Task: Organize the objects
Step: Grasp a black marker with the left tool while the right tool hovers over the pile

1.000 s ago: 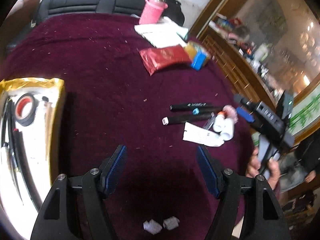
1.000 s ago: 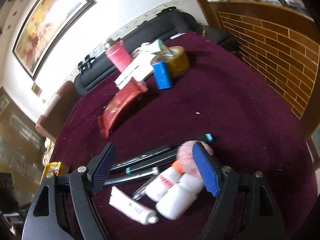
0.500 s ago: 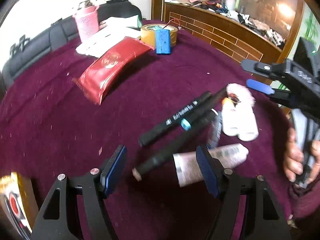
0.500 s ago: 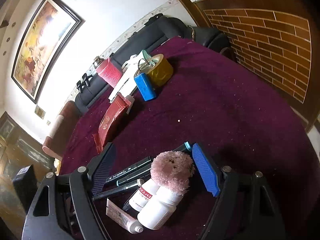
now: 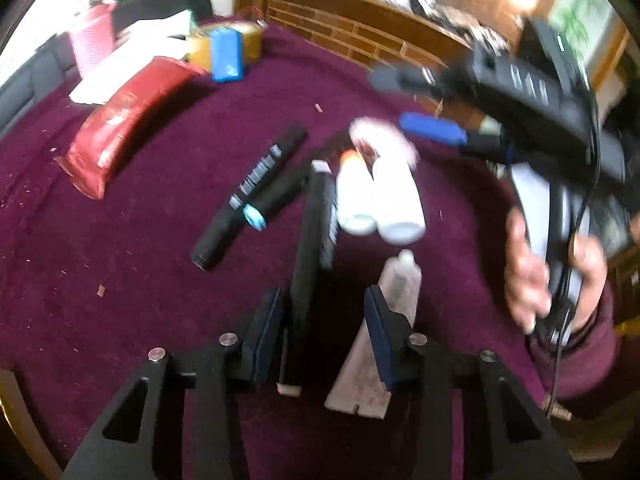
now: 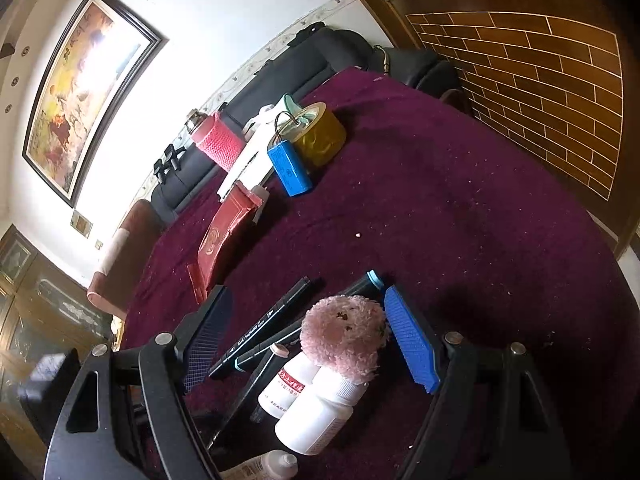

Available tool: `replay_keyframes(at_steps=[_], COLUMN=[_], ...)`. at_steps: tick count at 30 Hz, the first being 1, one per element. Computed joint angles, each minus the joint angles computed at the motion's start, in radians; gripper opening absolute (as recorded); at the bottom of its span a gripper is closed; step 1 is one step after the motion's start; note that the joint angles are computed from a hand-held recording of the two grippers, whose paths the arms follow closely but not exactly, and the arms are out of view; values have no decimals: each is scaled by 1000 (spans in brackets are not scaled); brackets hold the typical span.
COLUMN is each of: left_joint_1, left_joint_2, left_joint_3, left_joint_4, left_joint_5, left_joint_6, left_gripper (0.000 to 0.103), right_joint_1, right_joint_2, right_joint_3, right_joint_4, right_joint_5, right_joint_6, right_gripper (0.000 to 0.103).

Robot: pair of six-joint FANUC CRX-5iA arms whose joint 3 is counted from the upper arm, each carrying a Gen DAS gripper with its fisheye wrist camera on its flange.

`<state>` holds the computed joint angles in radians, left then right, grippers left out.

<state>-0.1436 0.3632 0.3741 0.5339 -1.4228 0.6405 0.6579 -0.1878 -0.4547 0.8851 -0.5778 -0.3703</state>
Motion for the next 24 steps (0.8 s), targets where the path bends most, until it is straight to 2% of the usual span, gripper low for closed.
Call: replay_keyframes(at_steps=[4,11,14,16,18,20,21,22,24], left_joint_1=[4,-51,-88,-123,-138,-141,-137,-130,-124], left_joint_2=[19,142,166,178,180,229,234,211,177], left_joint_3=[28,190,219,252,258,347,350,311,269], left_joint_4=[28,-24,-24,-90,-109,-156,-157,-156,-183], left_joint_5=[106,83,90,100,128,56,44,80,111], left_joint_6=[68,110,103,121,133,212,214,177,160], left_gripper=[37,37,37,39,39,26,17,13,11], right_joint_1=[-3,-10,-11,-11,-11,-10,-11,-11,-10], right_joint_2=[3,1,-2,-2,-1,1,1,1,0], right_joint_3=[6,4,-1,-3,-1,3,4,4,4], right_joint_4=[-26,-50,-40,-37,-45,-59,-66,-71,-70], right_joint_5=[7,43,46,47,49,49,50,53,52], right_joint_6=[14,34,24,20,25,37,43,46,46], right_gripper=[79,79,79,79,79,79,79,79,79])
